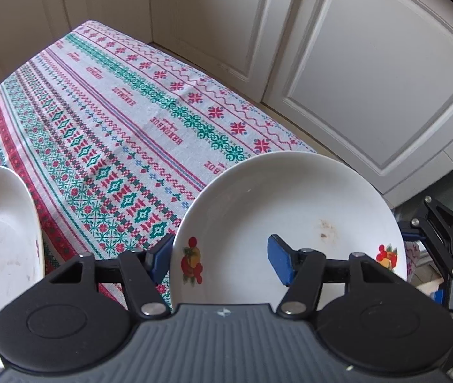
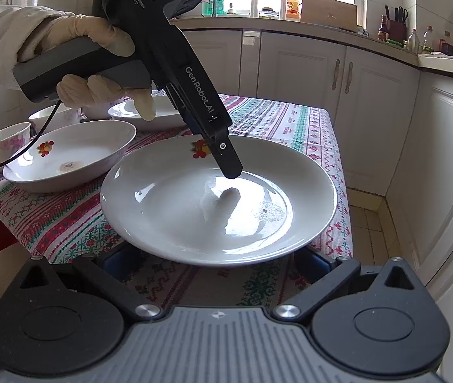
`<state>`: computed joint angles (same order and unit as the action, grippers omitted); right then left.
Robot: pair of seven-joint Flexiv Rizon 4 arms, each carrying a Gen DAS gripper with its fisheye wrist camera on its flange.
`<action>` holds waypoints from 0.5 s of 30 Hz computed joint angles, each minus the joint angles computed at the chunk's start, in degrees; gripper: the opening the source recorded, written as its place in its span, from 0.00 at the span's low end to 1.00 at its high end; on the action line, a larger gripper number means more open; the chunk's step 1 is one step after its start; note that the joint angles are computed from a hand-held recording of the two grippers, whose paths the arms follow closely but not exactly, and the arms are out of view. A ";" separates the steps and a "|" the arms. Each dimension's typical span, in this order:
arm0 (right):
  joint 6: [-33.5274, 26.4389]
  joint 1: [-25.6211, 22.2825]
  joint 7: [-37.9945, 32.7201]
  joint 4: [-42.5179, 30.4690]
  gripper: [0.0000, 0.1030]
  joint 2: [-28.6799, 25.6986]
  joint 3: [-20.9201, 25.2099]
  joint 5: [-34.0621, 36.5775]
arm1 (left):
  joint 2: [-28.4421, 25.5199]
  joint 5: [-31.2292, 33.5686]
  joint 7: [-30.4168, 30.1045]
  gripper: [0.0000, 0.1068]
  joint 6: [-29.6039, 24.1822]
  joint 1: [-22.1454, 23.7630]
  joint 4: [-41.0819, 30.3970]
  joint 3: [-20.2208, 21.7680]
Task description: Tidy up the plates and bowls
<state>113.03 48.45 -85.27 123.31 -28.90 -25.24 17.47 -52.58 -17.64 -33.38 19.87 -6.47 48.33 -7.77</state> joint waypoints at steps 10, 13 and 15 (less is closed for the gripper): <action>0.56 -2.19 -0.92 -0.17 1.00 0.24 2.28 -0.53 | -10.08 2.01 0.26 0.63 -18.65 -1.43 -21.40 1.50; 0.28 -1.95 -0.88 -0.29 1.00 0.20 2.01 -0.27 | -9.17 2.05 0.92 0.64 -17.59 -1.33 -19.46 1.31; -0.15 -1.65 -0.76 -0.31 1.00 0.27 1.68 -0.22 | -9.18 1.90 1.13 0.64 -17.48 -1.22 -19.27 1.20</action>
<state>112.88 46.81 -86.03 123.00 -28.63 -23.56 17.25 -61.76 -15.74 -32.25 2.38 -7.69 29.06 -6.57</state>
